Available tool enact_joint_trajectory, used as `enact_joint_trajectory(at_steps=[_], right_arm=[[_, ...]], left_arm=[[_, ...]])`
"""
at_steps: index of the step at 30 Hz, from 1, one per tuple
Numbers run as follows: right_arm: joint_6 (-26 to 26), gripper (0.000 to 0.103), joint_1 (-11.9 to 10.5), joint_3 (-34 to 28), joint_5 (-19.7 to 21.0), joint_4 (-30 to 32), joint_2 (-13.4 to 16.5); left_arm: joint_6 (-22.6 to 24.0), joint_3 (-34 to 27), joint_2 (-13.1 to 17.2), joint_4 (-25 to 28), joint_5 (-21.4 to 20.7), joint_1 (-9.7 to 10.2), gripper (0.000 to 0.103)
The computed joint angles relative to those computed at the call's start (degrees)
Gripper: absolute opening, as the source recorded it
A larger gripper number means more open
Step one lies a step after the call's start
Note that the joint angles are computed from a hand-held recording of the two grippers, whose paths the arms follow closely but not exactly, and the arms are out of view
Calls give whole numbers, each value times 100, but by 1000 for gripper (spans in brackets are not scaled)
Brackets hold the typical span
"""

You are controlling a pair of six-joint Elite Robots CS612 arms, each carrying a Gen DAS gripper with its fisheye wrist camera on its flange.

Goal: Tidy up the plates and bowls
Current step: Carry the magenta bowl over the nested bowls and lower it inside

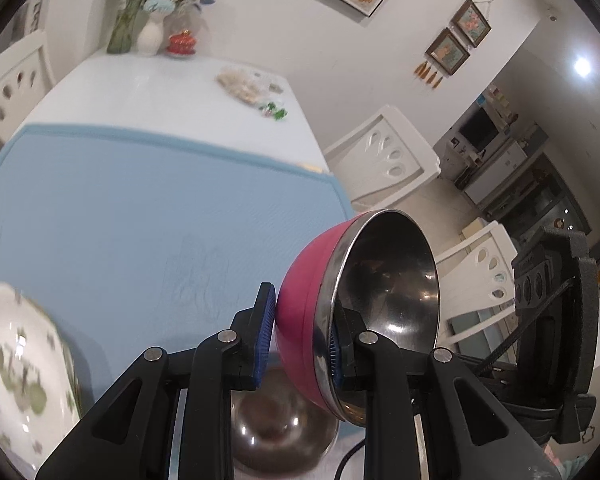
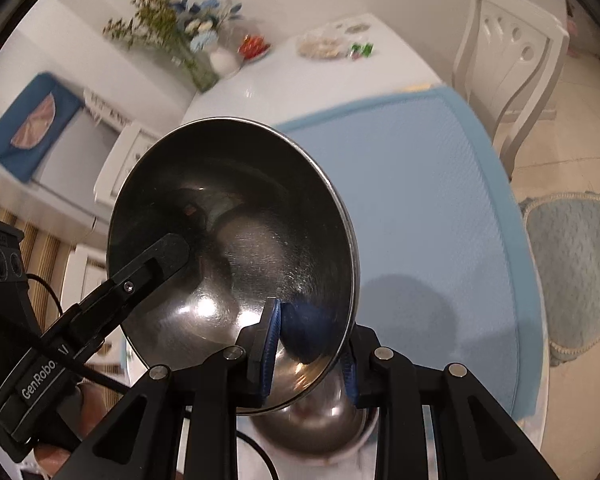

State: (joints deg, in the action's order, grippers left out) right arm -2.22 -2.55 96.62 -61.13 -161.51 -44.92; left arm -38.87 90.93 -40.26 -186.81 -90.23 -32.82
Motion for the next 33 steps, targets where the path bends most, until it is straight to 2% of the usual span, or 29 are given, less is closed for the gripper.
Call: enact_joint_trajectory(at_steps=[9,15,21,28,31,33], right_arm=[[-491,27,-12,268,-281,529,-86],[-736,27,16,257,-532,933,-70],[-900,27,26,221,-657,1222,-31],[-992,27,15,221,-653,1319,-15],[-1012,27,-3,243,-574,1328,-21],[-1030,27,-9,284,-558,1253,-40]], left_arm=[[-102,336,-50,179,-121,-146,20],[-296,434,-14,300,-295,-179,20],[-384,509,-7,376,-287,-215,20],[-352,527,-37,606,-90,-255,24],[-320,567,-91,784,251,-269,25],[-359,638,-124,695,412,-256,26]])
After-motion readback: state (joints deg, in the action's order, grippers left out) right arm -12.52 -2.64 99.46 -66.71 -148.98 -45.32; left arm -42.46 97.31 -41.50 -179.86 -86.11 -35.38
